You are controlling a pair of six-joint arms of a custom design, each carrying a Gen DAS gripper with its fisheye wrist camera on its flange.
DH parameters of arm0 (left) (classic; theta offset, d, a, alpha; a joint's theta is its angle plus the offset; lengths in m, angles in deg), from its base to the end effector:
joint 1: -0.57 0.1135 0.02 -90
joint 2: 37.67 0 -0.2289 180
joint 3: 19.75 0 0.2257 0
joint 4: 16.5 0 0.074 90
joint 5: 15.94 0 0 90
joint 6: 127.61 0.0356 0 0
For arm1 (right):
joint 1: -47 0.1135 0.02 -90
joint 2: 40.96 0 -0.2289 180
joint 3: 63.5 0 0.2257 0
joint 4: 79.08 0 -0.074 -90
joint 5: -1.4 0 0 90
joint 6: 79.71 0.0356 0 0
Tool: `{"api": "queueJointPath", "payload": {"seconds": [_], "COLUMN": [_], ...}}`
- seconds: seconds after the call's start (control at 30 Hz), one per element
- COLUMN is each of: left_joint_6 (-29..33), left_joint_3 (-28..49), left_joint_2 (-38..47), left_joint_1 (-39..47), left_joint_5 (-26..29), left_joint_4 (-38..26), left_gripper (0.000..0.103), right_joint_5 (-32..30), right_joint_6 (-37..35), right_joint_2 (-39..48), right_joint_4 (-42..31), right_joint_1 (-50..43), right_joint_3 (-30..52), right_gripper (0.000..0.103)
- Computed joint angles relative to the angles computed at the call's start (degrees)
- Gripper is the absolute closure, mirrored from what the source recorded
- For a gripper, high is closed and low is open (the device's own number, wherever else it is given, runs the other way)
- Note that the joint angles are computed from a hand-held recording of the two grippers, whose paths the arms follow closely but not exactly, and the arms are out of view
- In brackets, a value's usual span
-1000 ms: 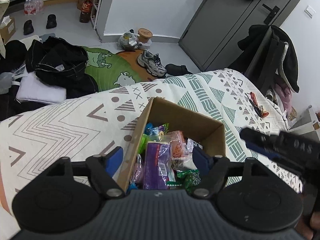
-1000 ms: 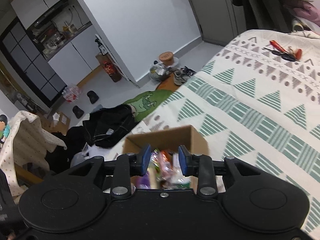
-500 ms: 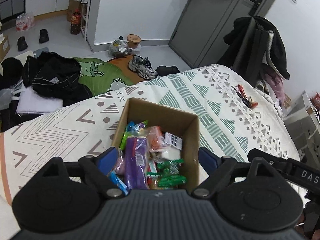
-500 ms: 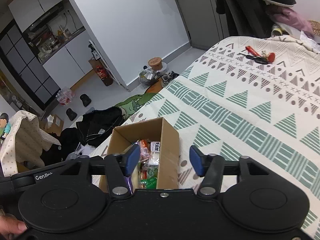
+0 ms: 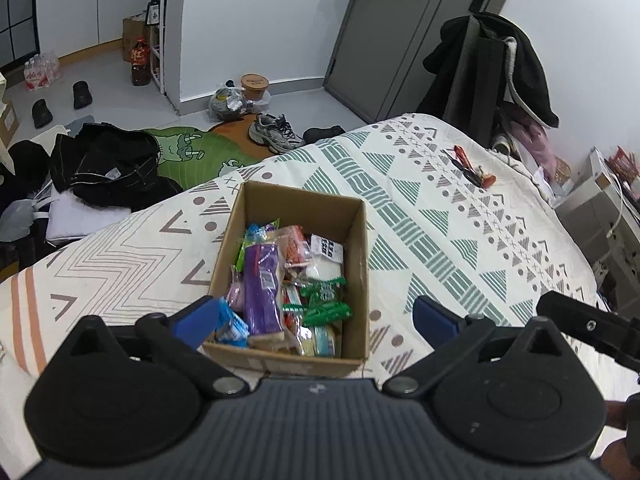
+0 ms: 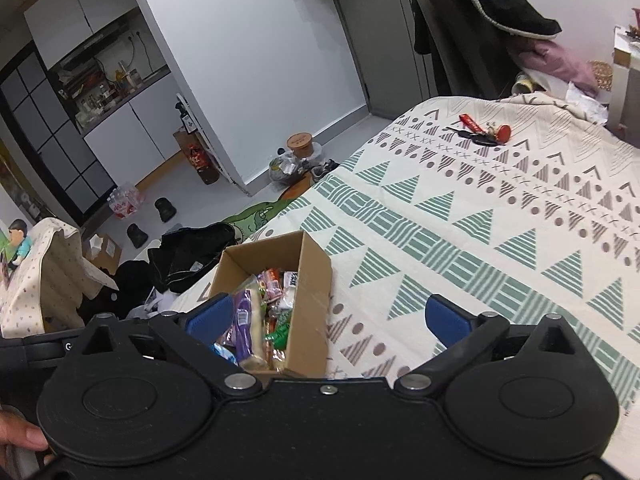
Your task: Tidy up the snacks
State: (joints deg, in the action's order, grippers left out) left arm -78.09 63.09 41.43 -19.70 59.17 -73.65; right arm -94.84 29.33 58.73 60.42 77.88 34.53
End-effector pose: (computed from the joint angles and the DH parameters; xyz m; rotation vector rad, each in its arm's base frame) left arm 0.2532 -0.0838 0.2660 -0.5366 2.4046 -0.1340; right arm 0.3115 0.1908 0.2592 -0.3013 2.3503 0.5604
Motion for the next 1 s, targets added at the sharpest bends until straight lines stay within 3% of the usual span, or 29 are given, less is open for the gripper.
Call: {"api": "queueJointPath", "payload": {"seconds": [0.6, 1.0], "left_joint_6": [-6.4, -14.6], "left_joint_3": [-1.3, 0.2], "left_joint_2": [-10.1, -13.4], "left_joint_1": [-13.3, -25.6], "left_joint_5": [-10.0, -18.8], "left_joint_4": [-10.1, -19.9], "left_gripper": [0.0, 0.0], "right_joint_5": [2.9, 5.4], "right_joint_6": [0.0, -0.4], "right_joint_2": [-18.7, -30.6], "right_joint_4": [-2.0, -4.2], "right_joint_1": [0.4, 1.5], "right_joint_3": [-15.6, -23.8], "right_gripper": [0.0, 0.0]}}
